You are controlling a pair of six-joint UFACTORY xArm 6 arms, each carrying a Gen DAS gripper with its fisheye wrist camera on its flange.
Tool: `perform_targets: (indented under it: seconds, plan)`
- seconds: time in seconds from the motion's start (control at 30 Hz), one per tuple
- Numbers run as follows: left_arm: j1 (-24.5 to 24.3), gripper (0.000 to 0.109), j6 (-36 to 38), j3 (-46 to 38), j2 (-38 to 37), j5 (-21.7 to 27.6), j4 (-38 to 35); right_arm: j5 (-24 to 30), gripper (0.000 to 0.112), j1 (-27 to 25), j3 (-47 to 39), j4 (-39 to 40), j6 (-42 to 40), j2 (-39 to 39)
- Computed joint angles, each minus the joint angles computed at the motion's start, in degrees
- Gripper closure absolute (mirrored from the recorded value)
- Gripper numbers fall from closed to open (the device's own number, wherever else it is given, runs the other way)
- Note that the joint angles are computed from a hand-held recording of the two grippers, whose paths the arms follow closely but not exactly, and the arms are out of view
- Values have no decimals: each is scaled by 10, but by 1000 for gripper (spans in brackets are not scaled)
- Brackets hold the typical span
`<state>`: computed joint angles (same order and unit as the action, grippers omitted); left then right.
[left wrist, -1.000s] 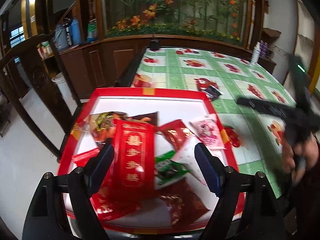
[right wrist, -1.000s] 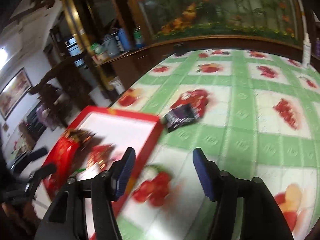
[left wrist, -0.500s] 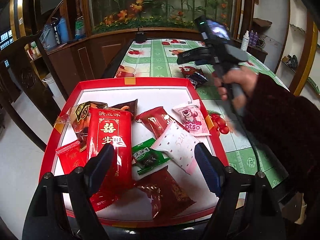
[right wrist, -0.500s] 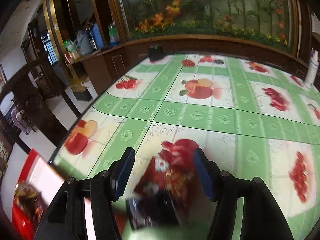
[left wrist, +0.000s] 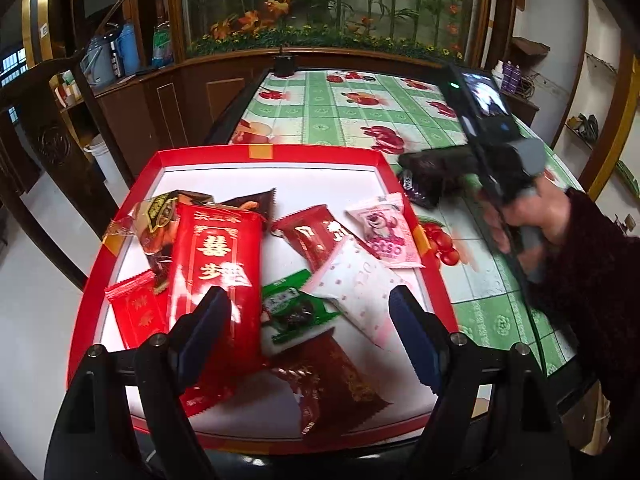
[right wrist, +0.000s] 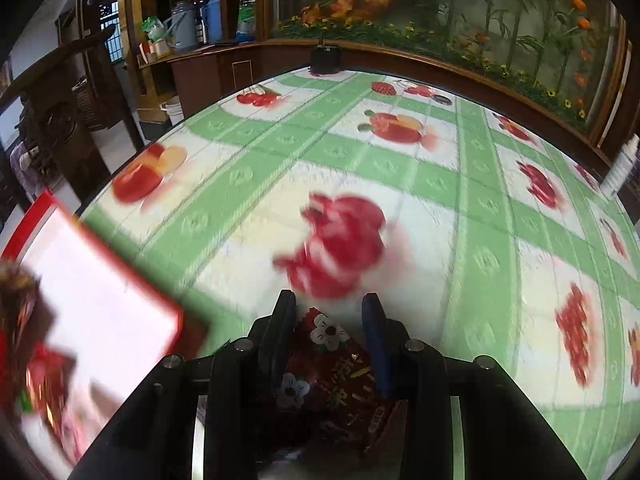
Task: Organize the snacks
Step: 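Grasp the dark packet with the left tool while the right tool grasps the red flower candy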
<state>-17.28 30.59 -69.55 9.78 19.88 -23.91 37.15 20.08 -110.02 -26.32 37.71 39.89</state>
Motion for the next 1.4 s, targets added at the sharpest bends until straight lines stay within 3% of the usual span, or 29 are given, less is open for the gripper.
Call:
perform_targets:
  seconds: [0.1, 0.27, 0.43, 0.47, 0.57, 0.67, 0.77, 0.87, 0.9, 0.97, 1.2, 1.27, 1.3, 1.37, 1.4]
  plan:
    - [-8, 26, -1, 10, -7, -4, 8, -37, 74, 3, 119, -21, 27, -77]
    - [-22, 26, 6, 21, -16, 1, 8, -105, 57, 7, 320, -64, 87, -212]
    - [-34, 26, 6, 23, -18, 8, 8, -128, 53, 3, 413, -62, 108, -286]
    - [-36, 26, 2, 26, -20, 8, 14, -155, 53, -1, 418, -87, 141, -291]
    - [-41, 26, -1, 39, -32, 2, 24, -198, 53, -2, 383, -90, 147, -264]
    - [-40, 26, -10, 49, -42, -6, 35, -143, 54, 16, 271, -97, 121, -185]
    - [-35, 26, -21, 55, -47, -5, 41, -108, 56, 23, 170, -14, 43, -109]
    - [-30, 26, -32, 53, -45, -1, 47, -53, 58, 28, 122, -6, 21, -77]
    - [-30, 26, -31, 51, -44, 1, 45, -62, 61, 26, 135, -5, 27, -84]
    - [-30, 26, -32, 47, -40, 4, 42, -67, 68, 25, 168, -8, 27, -107]
    - [-48, 26, -9, 51, -43, 13, 31, -132, 67, 18, 400, -11, 36, -271]
    - [-56, 26, -7, 51, -44, 15, 33, -150, 67, 22, 467, 38, -7, -326]
    - [-60, 26, -8, 50, -43, 17, 36, -170, 67, 22, 503, 52, -13, -356]
    - [-71, 26, -9, 44, -40, 23, 44, -260, 65, 7, 595, 50, 4, -431]
    - [-76, 26, -10, 41, -38, 28, 48, -290, 54, 1, 623, 67, -6, -453]
